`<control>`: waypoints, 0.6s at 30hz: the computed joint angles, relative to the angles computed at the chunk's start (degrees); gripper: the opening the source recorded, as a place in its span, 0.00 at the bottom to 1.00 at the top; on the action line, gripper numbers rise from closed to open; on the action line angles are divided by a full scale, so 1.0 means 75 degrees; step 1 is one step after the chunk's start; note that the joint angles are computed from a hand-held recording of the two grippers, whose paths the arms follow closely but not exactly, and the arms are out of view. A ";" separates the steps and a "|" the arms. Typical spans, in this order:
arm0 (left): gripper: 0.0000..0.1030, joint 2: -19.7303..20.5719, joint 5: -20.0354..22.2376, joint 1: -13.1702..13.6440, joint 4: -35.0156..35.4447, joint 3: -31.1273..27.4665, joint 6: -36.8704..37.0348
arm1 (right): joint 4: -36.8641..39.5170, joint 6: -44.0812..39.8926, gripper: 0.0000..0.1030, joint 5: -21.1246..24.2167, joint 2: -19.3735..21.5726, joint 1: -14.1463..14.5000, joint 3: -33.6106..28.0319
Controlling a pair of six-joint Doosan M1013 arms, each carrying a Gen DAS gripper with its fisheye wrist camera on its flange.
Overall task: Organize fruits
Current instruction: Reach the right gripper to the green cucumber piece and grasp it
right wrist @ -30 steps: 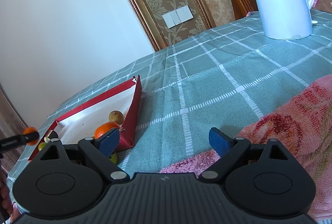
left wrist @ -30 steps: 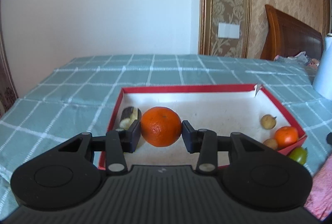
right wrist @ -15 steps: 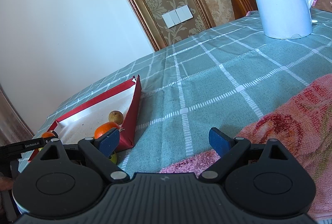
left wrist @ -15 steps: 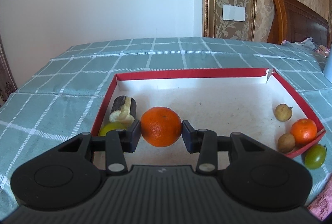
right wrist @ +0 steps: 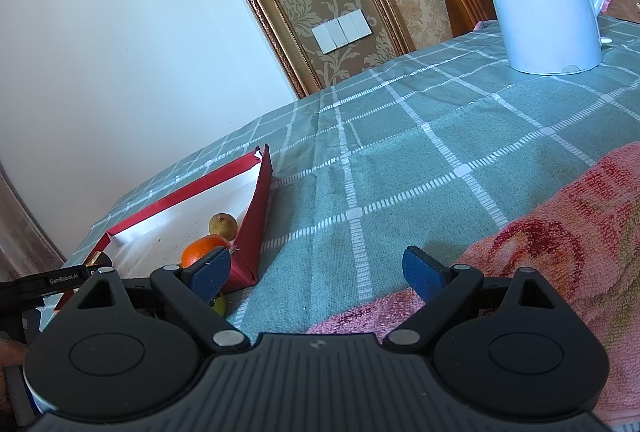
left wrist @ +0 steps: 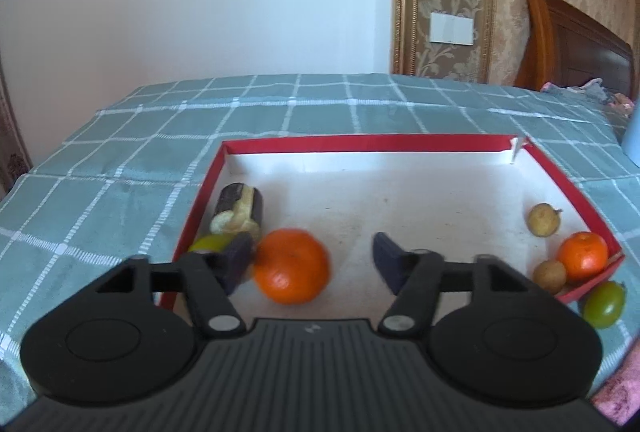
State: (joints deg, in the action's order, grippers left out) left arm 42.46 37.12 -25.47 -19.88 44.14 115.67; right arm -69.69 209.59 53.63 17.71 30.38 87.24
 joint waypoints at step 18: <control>1.00 -0.1028 -0.1947 0.0142 0.0792 0.1788 -0.0425 | -0.0011 0.0067 0.91 0.0066 0.0011 0.0009 0.0008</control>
